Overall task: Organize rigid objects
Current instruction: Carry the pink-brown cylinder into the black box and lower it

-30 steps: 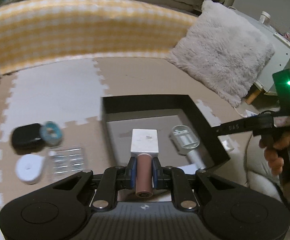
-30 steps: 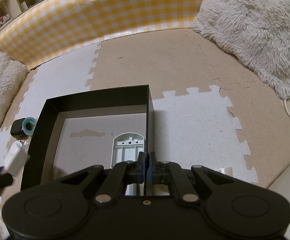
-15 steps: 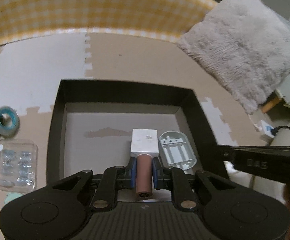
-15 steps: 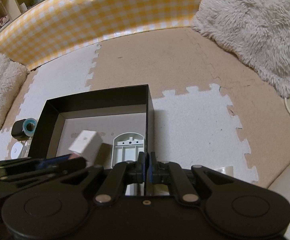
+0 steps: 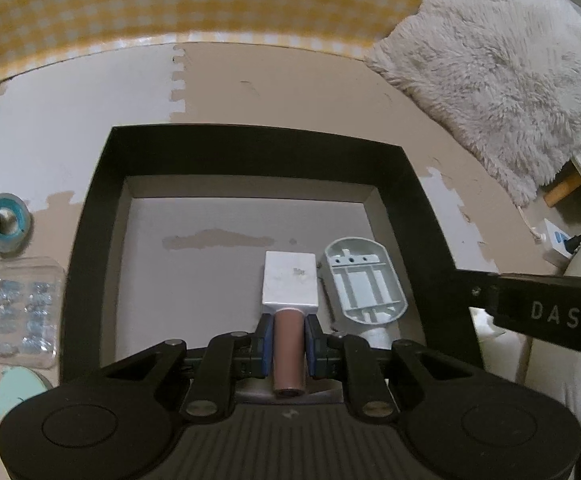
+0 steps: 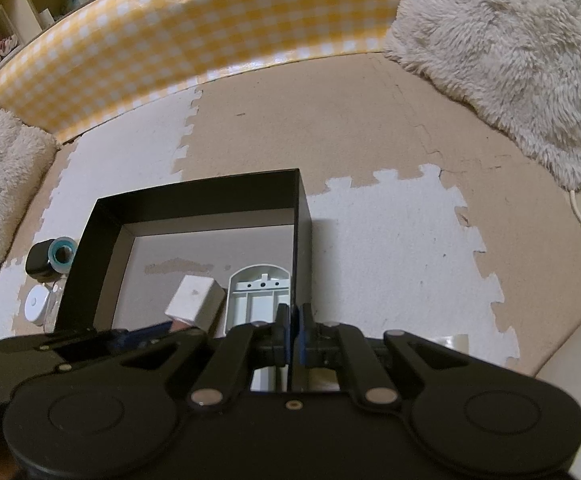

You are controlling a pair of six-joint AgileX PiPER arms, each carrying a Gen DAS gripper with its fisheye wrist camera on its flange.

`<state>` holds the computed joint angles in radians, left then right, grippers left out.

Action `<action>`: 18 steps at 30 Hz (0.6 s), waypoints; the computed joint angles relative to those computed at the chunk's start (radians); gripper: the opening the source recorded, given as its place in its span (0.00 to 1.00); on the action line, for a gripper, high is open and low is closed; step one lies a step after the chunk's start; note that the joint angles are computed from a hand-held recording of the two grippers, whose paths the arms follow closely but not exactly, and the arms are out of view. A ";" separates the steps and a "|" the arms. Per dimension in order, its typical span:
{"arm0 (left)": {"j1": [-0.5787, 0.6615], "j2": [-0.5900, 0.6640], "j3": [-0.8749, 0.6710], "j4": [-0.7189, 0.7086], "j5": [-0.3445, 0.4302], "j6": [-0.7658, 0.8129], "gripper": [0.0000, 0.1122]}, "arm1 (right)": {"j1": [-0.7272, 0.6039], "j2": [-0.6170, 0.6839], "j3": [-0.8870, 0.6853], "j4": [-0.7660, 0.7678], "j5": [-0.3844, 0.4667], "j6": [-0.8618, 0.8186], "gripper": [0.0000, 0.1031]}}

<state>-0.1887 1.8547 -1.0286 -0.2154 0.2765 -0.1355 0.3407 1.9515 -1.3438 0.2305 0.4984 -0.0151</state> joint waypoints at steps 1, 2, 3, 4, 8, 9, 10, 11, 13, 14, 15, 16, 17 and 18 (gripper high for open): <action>-0.002 0.000 -0.001 -0.005 0.002 0.005 0.16 | -0.003 -0.001 0.001 0.009 0.001 -0.009 0.05; -0.003 -0.001 -0.003 -0.022 0.007 0.018 0.16 | -0.005 -0.001 0.001 0.016 0.003 -0.017 0.05; -0.004 -0.003 -0.004 -0.037 0.010 0.030 0.16 | -0.005 -0.002 0.002 0.019 0.003 -0.021 0.05; -0.004 -0.005 -0.005 -0.048 0.017 0.042 0.17 | -0.006 -0.002 0.003 0.022 0.003 -0.023 0.05; -0.004 -0.018 -0.012 -0.092 0.048 0.094 0.29 | -0.007 -0.001 0.001 0.027 0.006 -0.024 0.05; -0.007 -0.025 -0.012 -0.084 0.052 0.094 0.31 | -0.007 -0.001 0.001 0.026 0.005 -0.024 0.05; -0.010 -0.030 -0.011 -0.074 0.056 0.092 0.33 | -0.007 -0.001 0.001 0.027 0.006 -0.024 0.05; -0.013 -0.036 -0.012 -0.058 0.061 0.086 0.35 | -0.007 -0.001 0.000 0.027 0.007 -0.024 0.05; -0.023 -0.051 -0.010 -0.015 0.070 0.068 0.40 | -0.007 -0.001 0.001 0.027 0.006 -0.025 0.05; -0.029 -0.058 -0.009 0.006 0.077 0.060 0.44 | -0.007 -0.001 0.001 0.027 0.006 -0.025 0.05; -0.033 -0.065 -0.008 0.020 0.081 0.054 0.46 | -0.007 -0.002 0.001 0.027 0.006 -0.024 0.05; -0.038 -0.072 -0.008 0.040 0.086 0.045 0.50 | -0.007 -0.002 0.001 0.028 0.006 -0.025 0.05; -0.045 -0.081 -0.007 0.072 0.091 0.024 0.54 | -0.007 -0.002 0.002 0.029 0.006 -0.025 0.05; -0.053 -0.088 -0.005 0.104 0.093 0.003 0.57 | -0.007 -0.002 0.002 0.029 0.005 -0.025 0.05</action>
<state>-0.2413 1.7671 -1.0339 -0.1110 0.3698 -0.1328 0.3339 1.9497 -1.3423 0.2597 0.5038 -0.0397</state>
